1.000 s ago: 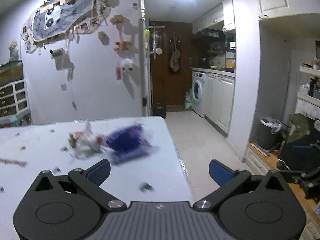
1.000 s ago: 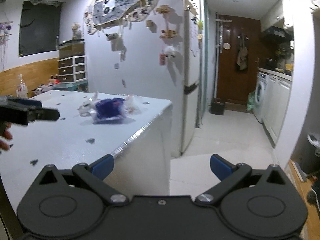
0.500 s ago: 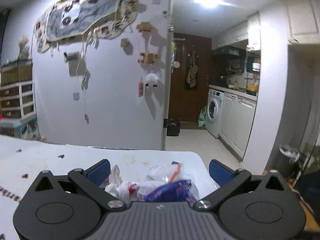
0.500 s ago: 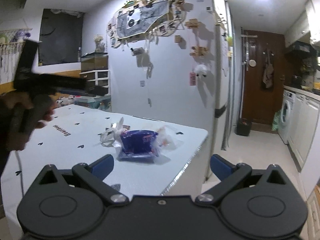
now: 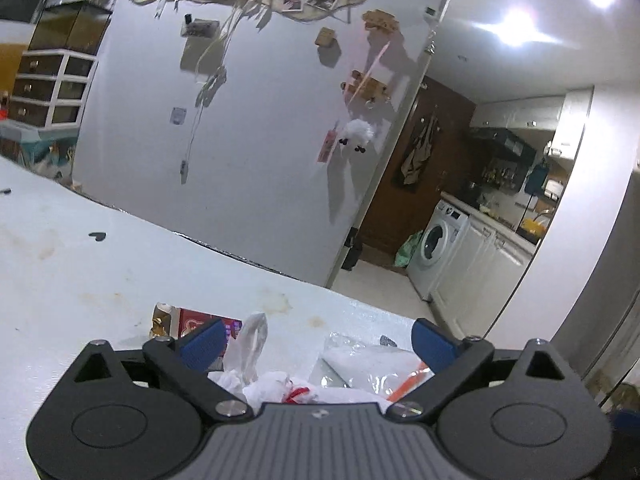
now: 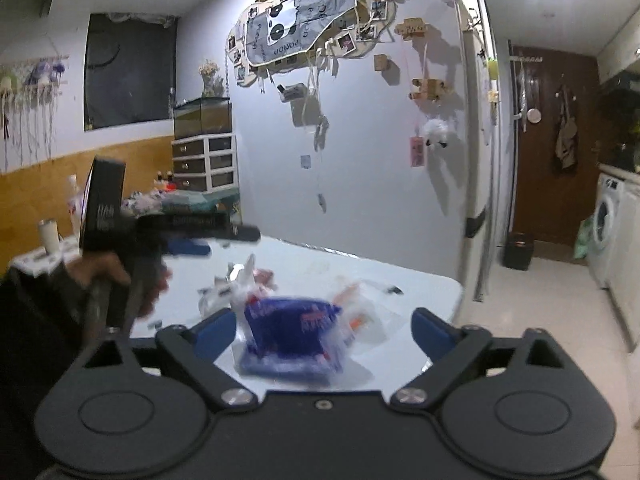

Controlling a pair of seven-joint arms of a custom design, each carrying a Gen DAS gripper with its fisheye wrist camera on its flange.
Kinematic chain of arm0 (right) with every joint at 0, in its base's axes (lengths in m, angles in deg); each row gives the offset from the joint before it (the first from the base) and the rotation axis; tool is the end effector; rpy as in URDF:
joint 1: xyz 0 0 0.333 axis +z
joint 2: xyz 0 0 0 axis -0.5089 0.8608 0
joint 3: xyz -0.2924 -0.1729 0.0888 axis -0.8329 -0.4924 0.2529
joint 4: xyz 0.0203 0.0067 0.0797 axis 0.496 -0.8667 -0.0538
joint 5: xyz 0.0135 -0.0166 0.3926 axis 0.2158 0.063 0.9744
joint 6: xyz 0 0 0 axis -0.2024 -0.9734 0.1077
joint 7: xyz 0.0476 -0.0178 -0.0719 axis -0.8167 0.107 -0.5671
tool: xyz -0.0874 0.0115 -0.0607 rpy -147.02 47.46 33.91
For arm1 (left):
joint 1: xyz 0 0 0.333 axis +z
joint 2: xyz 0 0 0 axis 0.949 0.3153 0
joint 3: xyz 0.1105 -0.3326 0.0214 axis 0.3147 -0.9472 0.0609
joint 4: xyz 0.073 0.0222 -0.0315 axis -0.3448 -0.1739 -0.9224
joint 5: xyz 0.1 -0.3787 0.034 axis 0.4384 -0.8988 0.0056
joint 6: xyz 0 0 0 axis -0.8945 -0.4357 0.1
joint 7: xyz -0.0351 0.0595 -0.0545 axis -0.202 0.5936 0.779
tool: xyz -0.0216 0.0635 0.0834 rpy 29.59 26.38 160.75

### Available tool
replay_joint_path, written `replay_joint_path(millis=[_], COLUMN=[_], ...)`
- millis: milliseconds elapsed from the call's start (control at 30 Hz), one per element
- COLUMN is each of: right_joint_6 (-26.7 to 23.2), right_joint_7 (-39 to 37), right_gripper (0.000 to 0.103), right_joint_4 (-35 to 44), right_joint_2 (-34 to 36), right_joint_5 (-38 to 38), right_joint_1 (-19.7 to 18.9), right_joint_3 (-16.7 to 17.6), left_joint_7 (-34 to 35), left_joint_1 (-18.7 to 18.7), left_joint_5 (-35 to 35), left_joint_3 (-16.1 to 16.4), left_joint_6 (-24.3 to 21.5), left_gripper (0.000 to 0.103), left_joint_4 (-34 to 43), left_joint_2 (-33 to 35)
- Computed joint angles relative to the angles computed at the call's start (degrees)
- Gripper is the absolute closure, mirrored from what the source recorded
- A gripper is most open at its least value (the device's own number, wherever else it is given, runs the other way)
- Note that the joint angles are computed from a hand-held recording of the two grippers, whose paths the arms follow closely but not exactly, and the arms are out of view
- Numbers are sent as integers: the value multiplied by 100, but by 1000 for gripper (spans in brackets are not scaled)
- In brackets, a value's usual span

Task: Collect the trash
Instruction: 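Grasp the blue plastic bag with the right tool while the left tool grasps the white bag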

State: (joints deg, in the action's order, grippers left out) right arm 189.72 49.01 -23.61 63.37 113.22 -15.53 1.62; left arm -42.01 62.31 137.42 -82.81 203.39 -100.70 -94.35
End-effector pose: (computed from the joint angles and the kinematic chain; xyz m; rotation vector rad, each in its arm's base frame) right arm 0.5259 0.1118 0.6922 -1.7601 0.7649 -0.4493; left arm 0.4986 -0.2666 0.6802 -1.8238 1.1453 -1.1951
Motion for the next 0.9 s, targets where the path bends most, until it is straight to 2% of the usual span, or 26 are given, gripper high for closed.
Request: replay_joint_path(millis=[200, 300, 433, 500, 567, 700, 800, 900], right_joint_6=[-126, 43, 51, 130, 112, -440, -911, -1469], right_joint_7=[433, 694, 800, 794, 938, 1161, 930, 686], right_gripper=[27, 27, 26, 21, 21, 21, 21, 21], right_joint_4=[821, 1118, 1439, 1504, 1486, 1336, 1056, 844], right_joint_2=[854, 1228, 1638, 1765, 1803, 1652, 1353, 1094], right_joint_5=[-98, -341, -563, -798, -1092, -1500, -1543, -1571], right_joint_1=[92, 110, 79, 76, 56, -88, -181, -232], right_joint_3=[251, 429, 580, 640, 659, 601, 528, 429], left_joint_7=[-911, -1233, -1374, -906, 64, 1237, 1743, 1825], left_joint_1=[308, 413, 512, 496, 392, 279, 230, 230], left_joint_5=[702, 954, 912, 363, -667, -1851, -2246, -2264], left_joint_3=[202, 274, 412, 486, 538, 561, 525, 471], left_joint_6=[1014, 1211, 1629, 1837, 1822, 1923, 1890, 1728], left_gripper=[8, 8, 8, 8, 8, 15, 19, 21], left_joint_4=[-124, -133, -211, -298, -407, -538, -581, -519], left_joint_2=[104, 175, 276, 338, 385, 431, 437, 478])
